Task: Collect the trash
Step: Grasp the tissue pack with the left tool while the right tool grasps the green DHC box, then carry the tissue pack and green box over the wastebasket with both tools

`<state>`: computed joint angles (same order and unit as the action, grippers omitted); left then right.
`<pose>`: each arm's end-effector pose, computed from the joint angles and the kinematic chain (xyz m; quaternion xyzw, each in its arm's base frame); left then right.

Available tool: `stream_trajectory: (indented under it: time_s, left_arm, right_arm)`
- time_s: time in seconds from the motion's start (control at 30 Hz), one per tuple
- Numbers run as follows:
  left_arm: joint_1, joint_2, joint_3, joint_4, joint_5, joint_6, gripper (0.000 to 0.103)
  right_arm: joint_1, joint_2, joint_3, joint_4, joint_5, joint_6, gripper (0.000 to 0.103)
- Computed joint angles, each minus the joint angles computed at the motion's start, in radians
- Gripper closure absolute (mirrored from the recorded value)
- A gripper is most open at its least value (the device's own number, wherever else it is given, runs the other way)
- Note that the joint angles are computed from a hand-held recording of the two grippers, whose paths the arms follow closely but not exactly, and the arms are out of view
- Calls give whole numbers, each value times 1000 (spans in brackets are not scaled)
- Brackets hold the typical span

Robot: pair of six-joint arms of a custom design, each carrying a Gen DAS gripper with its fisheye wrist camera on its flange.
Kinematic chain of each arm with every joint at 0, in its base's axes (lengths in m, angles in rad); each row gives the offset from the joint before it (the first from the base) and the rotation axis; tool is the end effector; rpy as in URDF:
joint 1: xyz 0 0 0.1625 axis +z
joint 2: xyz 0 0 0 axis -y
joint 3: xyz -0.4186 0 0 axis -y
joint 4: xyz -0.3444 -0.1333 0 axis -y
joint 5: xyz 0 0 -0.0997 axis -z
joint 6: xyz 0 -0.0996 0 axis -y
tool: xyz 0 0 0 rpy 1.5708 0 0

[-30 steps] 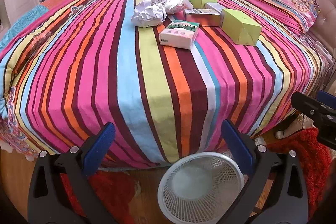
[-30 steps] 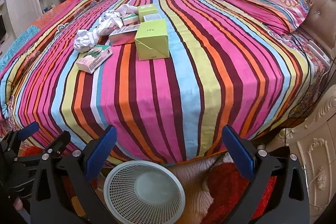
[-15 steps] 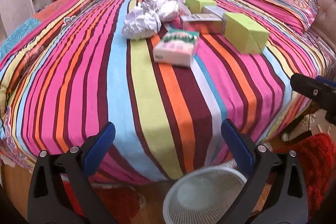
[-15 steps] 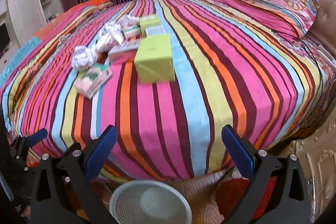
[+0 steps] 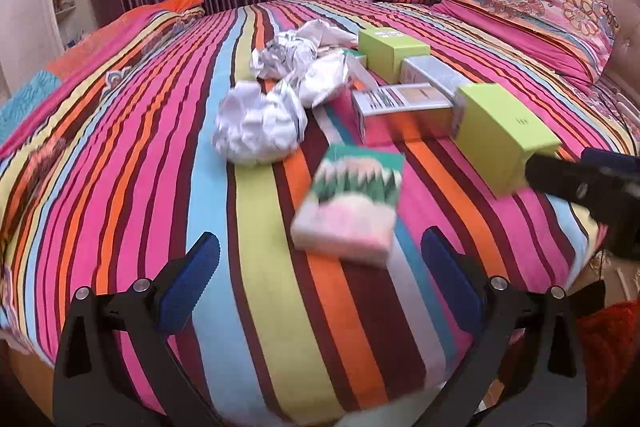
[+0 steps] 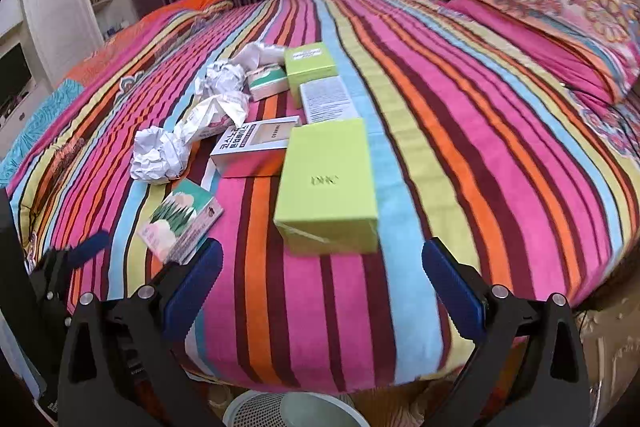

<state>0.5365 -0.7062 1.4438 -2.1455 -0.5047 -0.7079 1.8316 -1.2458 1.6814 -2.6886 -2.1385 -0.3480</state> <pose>-0.4580 -0.5289 0.1388 0.1803 0.8403 -0.3423 0.3798 0.2256 -0.5362 0.4115 0.1818 -0.8912 0.3093 0.2777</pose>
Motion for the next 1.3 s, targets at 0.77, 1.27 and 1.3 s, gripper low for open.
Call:
stream_trajectory:
  time_s: [0.77, 1.27, 1.3]
  left_arm:
    - [68, 73, -143, 58, -84, 29, 44]
    - [12, -8, -94, 112, -95, -98, 53]
    - [6, -16, -84, 110, -94, -103, 53]
  right_arm:
    - [-36, 120, -171, 186, -48, 22, 48]
    - [-3, 17, -109, 189, 23, 85, 48]
    - [3, 7, -98, 183, 23, 83, 48]
